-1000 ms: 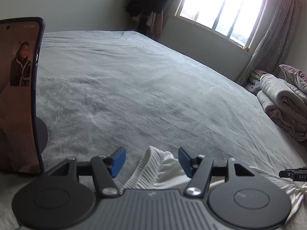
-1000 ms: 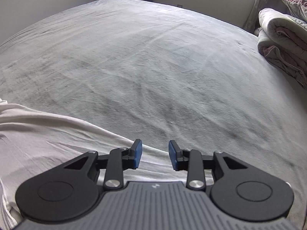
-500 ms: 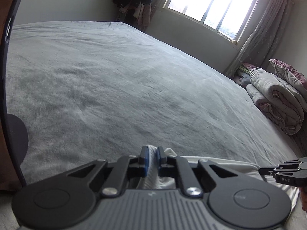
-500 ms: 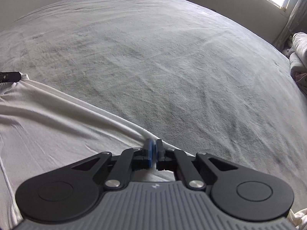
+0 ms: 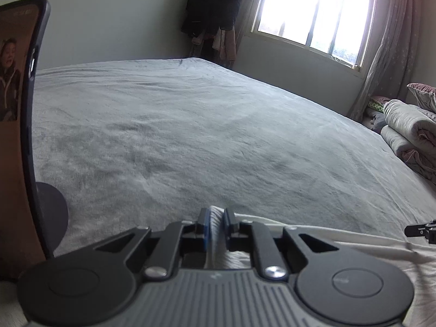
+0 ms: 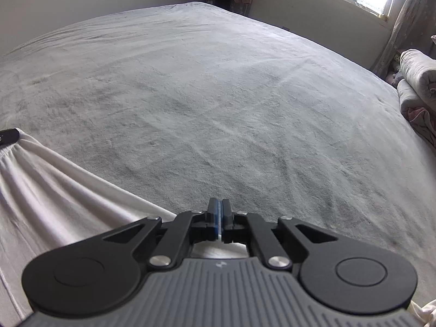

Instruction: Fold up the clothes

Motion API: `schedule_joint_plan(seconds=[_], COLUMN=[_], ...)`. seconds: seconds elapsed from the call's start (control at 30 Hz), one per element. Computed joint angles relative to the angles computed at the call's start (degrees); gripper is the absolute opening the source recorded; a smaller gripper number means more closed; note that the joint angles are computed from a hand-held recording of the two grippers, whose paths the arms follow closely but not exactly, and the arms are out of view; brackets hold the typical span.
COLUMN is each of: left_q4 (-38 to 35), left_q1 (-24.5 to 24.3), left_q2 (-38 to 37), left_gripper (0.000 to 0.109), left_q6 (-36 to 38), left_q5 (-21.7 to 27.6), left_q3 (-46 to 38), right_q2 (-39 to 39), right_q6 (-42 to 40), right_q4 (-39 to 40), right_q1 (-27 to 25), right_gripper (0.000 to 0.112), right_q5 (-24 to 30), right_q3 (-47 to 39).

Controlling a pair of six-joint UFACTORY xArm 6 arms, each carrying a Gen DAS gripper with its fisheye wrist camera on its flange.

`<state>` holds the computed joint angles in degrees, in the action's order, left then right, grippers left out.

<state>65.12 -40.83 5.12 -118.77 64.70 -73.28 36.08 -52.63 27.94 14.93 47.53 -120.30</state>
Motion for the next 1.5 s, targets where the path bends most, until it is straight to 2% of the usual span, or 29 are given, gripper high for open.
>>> schedule_joint_plan(seconds=[0.03,0.07,0.1,0.13,0.23,0.27,0.3,0.33,0.4,0.43,0.6,0.73,0.9,0.97,1.0,1.03,1.07,1.1,1.17,1.33,1.43,1.47,1.5], left_q4=[0.41,0.46,0.42,0.23,-0.17,-0.20,-0.25,-0.28,-0.19,-0.14,0.85,-0.01,-1.49,-1.85,-1.91,-2.03,-2.11,-2.14,-2.16,-2.16,-2.27,-2.16,-1.85], left_q1=[0.19,0.18,0.11,-0.01,-0.28,-0.34,-0.39,-0.44,-0.52,-0.62,-1.79,-2.07,-1.44,-1.22,-1.22,-1.33,-1.40,-1.44,-1.48,-1.53,-1.67,-1.71,-1.82], left_q2=[-0.50,-0.57,-0.52,-0.20,0.56,0.67,0.78,0.88,0.96,1.08,1.65,2.86,2.77,2.60,2.60,2.79,2.92,2.97,2.96,3.06,3.46,3.47,3.41], left_gripper=[0.014,0.014,0.014,0.014,0.014,0.014,0.014,0.014,0.011,0.011,0.007,0.007,0.011,0.012,0.012,0.012,0.012,0.012,0.012,0.012,0.012,0.011,0.009], left_q6=[-1.36,-1.72,-1.77,-1.29,-0.26,-0.20,-0.15,-0.09,0.09,0.28,0.07,1.41,2.04,2.07,2.20,2.52,2.79,2.92,3.01,2.99,3.72,3.80,3.63], left_q5=[-0.77,-0.92,-0.87,-0.50,0.30,0.38,0.46,0.54,0.67,0.98,4.25,6.31,5.59,5.23,5.26,5.51,5.70,5.79,5.88,5.91,6.39,6.44,6.50], left_q3=[0.89,1.08,1.07,0.66,-0.32,-0.44,-0.56,-0.69,-0.84,-1.05,-2.19,-3.82,-3.75,-3.51,-3.54,-3.85,-4.07,-4.18,-4.23,-4.32,-4.93,-4.95,-4.87], right_q2=[-0.56,-1.15,-1.72,-2.25,-2.12,-1.81,-1.07,-0.87,-2.16,-3.02,-7.01,-5.95,-3.40,-2.77,-2.02,-1.42,-0.72,-0.16,-0.22,0.89,0.42,-1.15,-2.70], right_q6=[-1.10,-2.20,-3.27,-4.30,-4.63,-4.07,-3.00,-3.17,-4.56,-5.29,-8.55,-7.94,-3.71,-3.18,-3.09,-3.36,-3.60,-4.32,-5.63,-5.23,-1.85,-3.34,-4.85], right_q4=[0.81,1.60,2.38,3.07,1.78,0.87,-0.35,-0.09,0.47,0.32,0.72,2.53,1.22,3.40,4.29,5.12,5.90,6.65,6.15,-0.62,-0.34,0.39,1.06], right_q1=[-0.19,-0.39,-0.59,-0.79,-0.90,-0.90,-0.96,-1.06,-0.58,-0.16,2.12,2.59,2.22,1.15,0.43,-0.31,-1.07,-1.86,-2.32,-2.44,-2.19,-1.91,-1.59], right_gripper=[0.017,0.026,0.041,0.045,0.046,0.044,0.031,0.024,0.004,0.001,0.000,0.000,0.000,0.003,0.015,0.016,0.022,0.033,0.041,0.041,0.041,0.035,0.016], right_q5=[0.48,0.95,1.45,1.93,2.95,3.54,5.03,5.94,4.52,3.30,-9.20,-15.03,-13.52,-9.76,-6.50,-3.38,-0.17,3.04,4.92,7.84,5.89,4.47,3.00], right_q3=[0.57,1.19,1.78,2.32,2.26,1.90,0.92,0.86,3.37,4.97,13.24,13.08,10.68,8.32,6.15,4.14,1.98,-0.03,-0.83,-2.35,-0.25,2.50,5.21])
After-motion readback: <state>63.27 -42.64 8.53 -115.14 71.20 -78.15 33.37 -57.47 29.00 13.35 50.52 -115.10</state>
